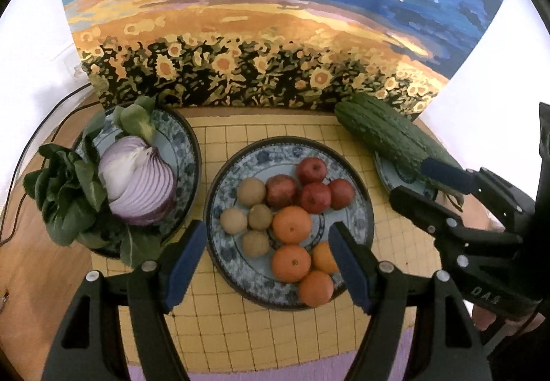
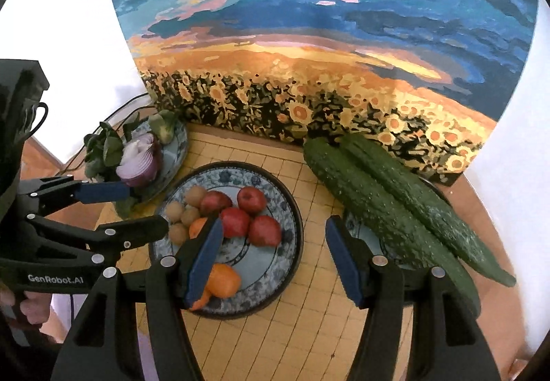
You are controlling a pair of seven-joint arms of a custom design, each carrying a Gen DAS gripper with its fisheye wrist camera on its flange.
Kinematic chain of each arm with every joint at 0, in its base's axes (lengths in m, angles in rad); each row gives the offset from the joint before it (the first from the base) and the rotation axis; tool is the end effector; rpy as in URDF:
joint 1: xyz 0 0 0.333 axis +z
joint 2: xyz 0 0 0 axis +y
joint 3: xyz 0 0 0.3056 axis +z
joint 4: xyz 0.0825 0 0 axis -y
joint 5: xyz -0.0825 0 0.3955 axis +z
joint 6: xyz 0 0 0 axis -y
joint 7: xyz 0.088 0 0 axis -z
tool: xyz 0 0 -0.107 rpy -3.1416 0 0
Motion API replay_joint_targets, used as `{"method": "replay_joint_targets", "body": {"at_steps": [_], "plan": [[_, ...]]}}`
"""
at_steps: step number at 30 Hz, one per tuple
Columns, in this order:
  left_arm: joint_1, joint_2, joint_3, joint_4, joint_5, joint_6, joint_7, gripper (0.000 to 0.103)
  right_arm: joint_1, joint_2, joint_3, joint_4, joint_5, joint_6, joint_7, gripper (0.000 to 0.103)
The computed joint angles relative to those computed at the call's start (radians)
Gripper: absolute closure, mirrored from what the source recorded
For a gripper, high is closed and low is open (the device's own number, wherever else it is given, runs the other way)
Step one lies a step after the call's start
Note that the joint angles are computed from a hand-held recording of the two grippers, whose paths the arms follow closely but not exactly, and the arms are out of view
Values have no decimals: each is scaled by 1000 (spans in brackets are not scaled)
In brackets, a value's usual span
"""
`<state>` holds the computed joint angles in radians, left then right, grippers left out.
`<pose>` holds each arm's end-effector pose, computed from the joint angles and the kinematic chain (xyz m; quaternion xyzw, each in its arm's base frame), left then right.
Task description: Organize fruits
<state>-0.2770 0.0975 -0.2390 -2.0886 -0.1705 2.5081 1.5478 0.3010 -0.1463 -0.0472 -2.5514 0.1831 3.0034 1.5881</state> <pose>0.5232 -0.2929 0.3961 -0.5574 0.8114 -0.1751 0.0164 0.4834 0.1118 0.3699 -0.6958 0.6544 -0.1439 0.2588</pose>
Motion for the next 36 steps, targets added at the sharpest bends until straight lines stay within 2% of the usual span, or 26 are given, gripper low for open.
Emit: {"method": "replay_joint_targets", "body": {"at_steps": [3, 6, 12, 16, 18, 22, 25, 32, 36], "plan": [[2, -28, 0, -20, -8, -9, 5, 26, 9, -44, 0, -28, 10, -12, 7, 40], [5, -59, 0, -43, -20, -16, 15, 26, -13, -96, 23, -63, -57, -14, 61, 40], [8, -117, -1, -94, -40, -18, 27, 26, 10, -185, 3, -121, -102, -21, 110, 39], [6, -174, -4, -140, -57, 2, 33, 26, -49, -243, 68, -151, -215, -26, 197, 39], [3, -204, -5, -163, -66, 17, 43, 26, -53, -275, 78, -169, -258, -22, 224, 40], [-3, -251, -11, -200, -68, 40, 50, 26, 10, -337, 28, -206, -265, -18, 226, 40], [-8, -289, -14, -230, -68, 44, 42, 26, 30, -388, 18, -240, -263, -14, 244, 39], [-25, -402, -27, -330, -69, 68, 23, 26, 43, -479, 35, -323, -286, -8, 303, 39], [-27, -441, -37, -367, -49, 60, 4, 26, 25, -530, 71, -377, -313, 7, 363, 39]]}}
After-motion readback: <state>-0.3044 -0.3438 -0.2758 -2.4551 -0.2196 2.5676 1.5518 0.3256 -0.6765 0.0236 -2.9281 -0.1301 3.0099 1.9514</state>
